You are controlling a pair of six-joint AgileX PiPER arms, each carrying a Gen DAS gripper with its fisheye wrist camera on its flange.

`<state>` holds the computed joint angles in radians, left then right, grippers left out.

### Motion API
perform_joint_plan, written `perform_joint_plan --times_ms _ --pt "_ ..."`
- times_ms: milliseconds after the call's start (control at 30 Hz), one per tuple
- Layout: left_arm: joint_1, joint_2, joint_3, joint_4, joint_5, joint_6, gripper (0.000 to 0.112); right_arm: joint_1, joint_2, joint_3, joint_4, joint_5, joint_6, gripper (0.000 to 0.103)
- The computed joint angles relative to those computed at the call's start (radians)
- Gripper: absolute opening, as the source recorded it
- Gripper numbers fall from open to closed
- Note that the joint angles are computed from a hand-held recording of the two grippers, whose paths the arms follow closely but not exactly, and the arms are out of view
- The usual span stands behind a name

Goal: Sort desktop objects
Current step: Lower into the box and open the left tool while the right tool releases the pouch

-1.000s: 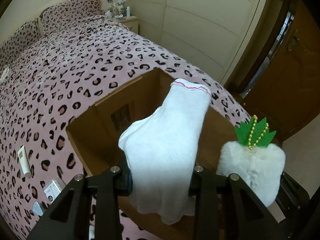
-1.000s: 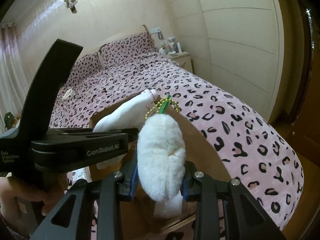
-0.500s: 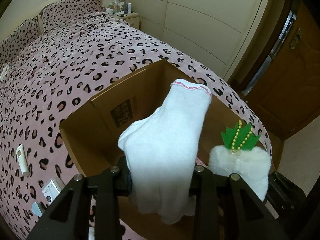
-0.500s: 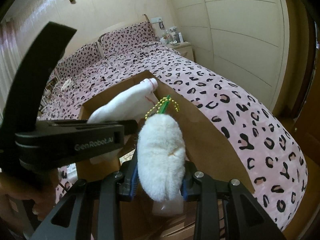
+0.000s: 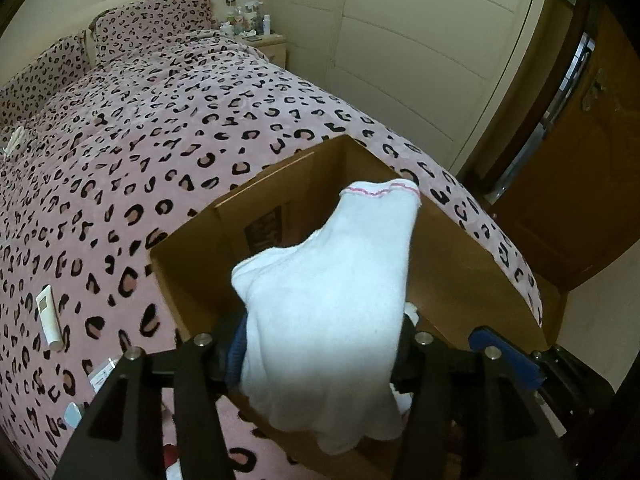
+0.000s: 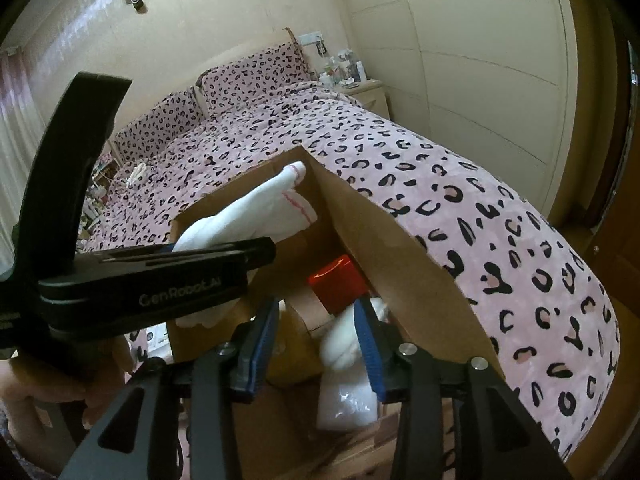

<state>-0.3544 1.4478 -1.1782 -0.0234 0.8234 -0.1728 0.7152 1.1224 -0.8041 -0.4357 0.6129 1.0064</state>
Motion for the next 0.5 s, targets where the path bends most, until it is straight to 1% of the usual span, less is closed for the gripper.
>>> perform_joint_plan --times_ms 133,367,500 --pt "0.005 -0.020 -0.002 -0.001 0.008 -0.005 0.062 0.016 -0.019 -0.011 -0.008 0.026 0.010 0.040" --pt "0.003 -0.073 -0.008 0.013 0.025 -0.026 0.081 0.037 -0.041 -0.031 -0.002 0.073 0.013 0.041" --pt "-0.003 -0.097 -0.019 0.032 0.049 -0.046 0.082 0.056 -0.054 -0.041 -0.017 0.100 0.031 0.042"
